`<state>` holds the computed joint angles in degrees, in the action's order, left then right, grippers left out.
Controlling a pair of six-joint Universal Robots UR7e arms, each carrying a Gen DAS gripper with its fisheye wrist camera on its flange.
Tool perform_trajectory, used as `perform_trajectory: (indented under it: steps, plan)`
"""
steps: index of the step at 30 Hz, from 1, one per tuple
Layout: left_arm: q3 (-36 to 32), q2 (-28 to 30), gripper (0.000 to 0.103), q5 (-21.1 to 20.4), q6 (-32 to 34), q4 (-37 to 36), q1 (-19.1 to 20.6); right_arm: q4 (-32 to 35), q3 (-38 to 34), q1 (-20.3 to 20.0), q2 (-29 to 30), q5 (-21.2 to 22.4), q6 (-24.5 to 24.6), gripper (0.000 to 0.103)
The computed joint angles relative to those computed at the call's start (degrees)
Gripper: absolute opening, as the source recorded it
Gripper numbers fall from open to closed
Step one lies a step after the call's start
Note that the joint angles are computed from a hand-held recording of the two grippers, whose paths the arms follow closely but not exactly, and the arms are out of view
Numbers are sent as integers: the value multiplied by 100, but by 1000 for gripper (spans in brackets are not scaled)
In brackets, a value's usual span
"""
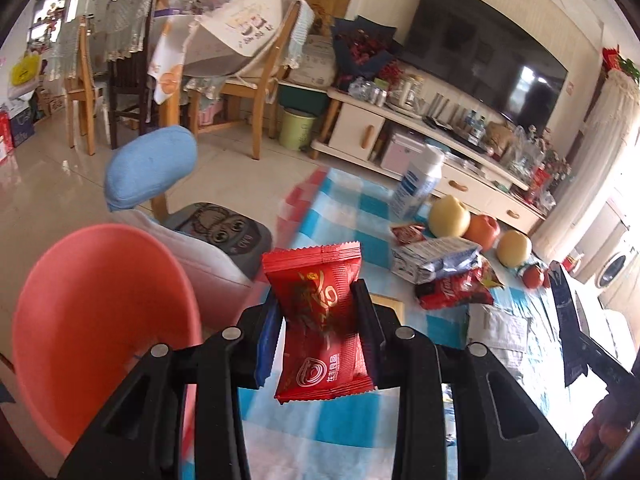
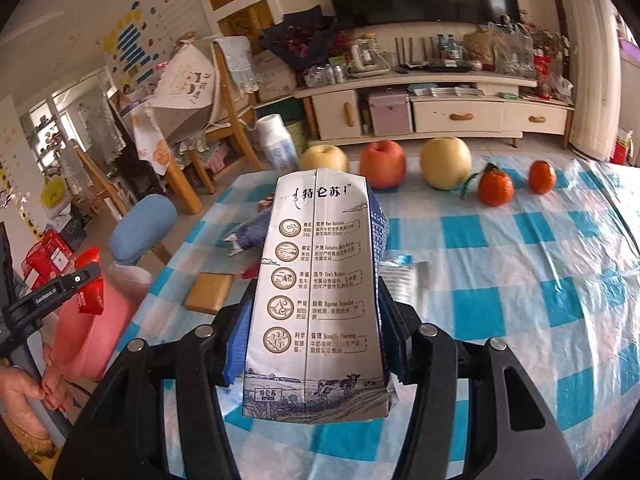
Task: Collect trash
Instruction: 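Carry the red wrapper with the left tool while the right tool carries the carton to the bucket, then open the left tool over the pink bucket while the right tool releases the carton into it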
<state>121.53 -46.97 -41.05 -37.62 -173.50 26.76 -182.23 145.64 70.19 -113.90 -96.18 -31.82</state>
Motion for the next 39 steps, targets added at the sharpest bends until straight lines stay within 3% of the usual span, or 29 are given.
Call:
perform_trajectory:
  steps: [8, 16, 24, 34, 35, 37, 39]
  plan:
    - [379, -657, 36, 800, -578, 613, 48, -536, -292, 1835, 1581, -865, 163, 56]
    - [610, -1330, 37, 1388, -1599, 1909, 228, -646, -798, 2958, 2954, -1140, 400, 56]
    - [723, -1750, 37, 1510, -2216, 2684, 493, -590, -1240, 3396, 4108, -1256, 548, 56]
    - [754, -1937, 38, 1463, -2485, 2960, 750, -609, -1505, 3495, 4948, -1367, 514, 56]
    - [710, -1928, 42, 1458, -2528, 3079, 770, -613, -1543, 3525, 5049, -1405, 501, 56]
    - [633, -1905, 75, 1503, -2725, 3405, 771, -596, -1569, 3539, 5131, -1453, 469, 62]
    - [573, -1879, 83, 1575, -2880, 3665, 747, -679, -1540, 3543, 5167, -1520, 429, 77]
